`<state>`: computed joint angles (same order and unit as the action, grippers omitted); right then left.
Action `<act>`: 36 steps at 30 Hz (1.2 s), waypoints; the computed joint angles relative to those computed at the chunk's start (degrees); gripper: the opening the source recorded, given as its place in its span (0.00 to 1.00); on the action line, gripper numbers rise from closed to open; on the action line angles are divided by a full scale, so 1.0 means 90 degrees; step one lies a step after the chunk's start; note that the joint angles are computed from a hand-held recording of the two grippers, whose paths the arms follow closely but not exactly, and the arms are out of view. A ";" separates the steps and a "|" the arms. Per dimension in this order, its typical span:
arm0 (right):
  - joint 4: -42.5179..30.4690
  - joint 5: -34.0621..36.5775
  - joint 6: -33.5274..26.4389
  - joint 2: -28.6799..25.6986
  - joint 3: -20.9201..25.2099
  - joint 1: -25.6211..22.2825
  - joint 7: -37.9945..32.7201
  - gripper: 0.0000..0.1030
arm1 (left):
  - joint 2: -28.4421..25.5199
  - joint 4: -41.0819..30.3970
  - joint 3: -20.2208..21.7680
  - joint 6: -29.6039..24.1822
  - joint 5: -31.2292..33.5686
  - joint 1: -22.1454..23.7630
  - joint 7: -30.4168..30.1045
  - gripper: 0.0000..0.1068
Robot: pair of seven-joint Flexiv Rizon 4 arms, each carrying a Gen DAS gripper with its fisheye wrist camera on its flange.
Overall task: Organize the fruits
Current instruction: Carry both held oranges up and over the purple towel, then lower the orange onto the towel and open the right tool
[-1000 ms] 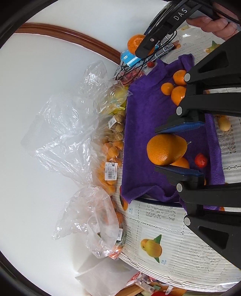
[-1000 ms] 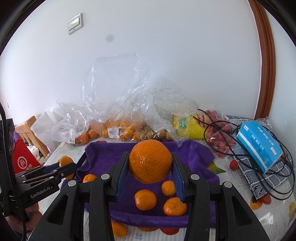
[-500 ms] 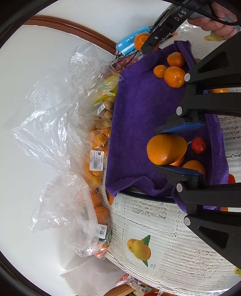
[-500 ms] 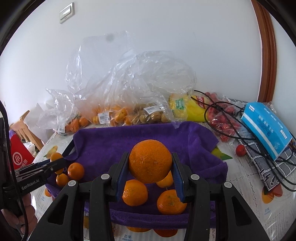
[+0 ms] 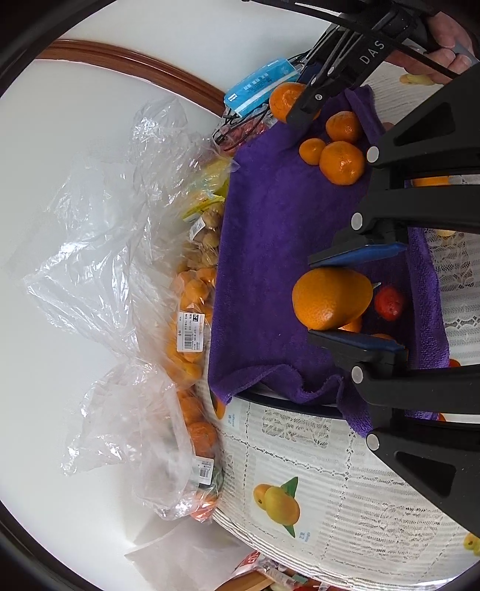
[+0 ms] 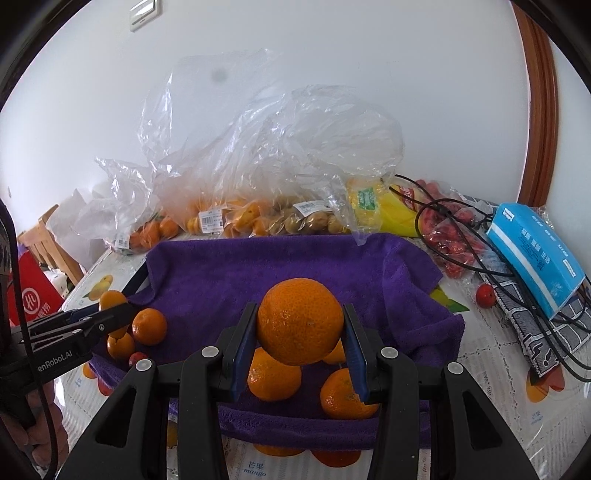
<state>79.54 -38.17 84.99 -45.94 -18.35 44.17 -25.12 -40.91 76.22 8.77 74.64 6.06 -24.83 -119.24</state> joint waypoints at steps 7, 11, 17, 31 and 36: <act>-0.0190 0.0109 -0.0274 -0.0095 0.0410 -0.0202 -0.0266 0.43 | 0.0018 0.0047 -0.0067 0.0016 -0.0070 0.0059 0.0002 0.29; -0.0318 0.0150 -0.0456 -0.0171 0.0623 -0.0292 -0.0435 0.43 | 0.0011 0.0035 -0.0080 -0.0029 -0.0106 0.0069 0.0015 0.29; -0.0463 0.0196 -0.0659 -0.0260 0.0825 -0.0359 -0.0664 0.43 | 0.0009 0.0032 -0.0062 -0.0022 -0.0105 0.0073 -0.0051 0.29; -0.0426 -0.0020 -0.0700 -0.0267 0.0573 -0.0240 -0.0404 0.43 | -0.0004 0.0055 -0.0045 0.0051 -0.0113 0.0067 -0.0084 0.29; -0.0473 -0.0085 -0.0810 -0.0283 0.0571 -0.0243 -0.0356 0.44 | -0.0007 0.0057 -0.0065 0.0052 -0.0134 0.0077 -0.0035 0.29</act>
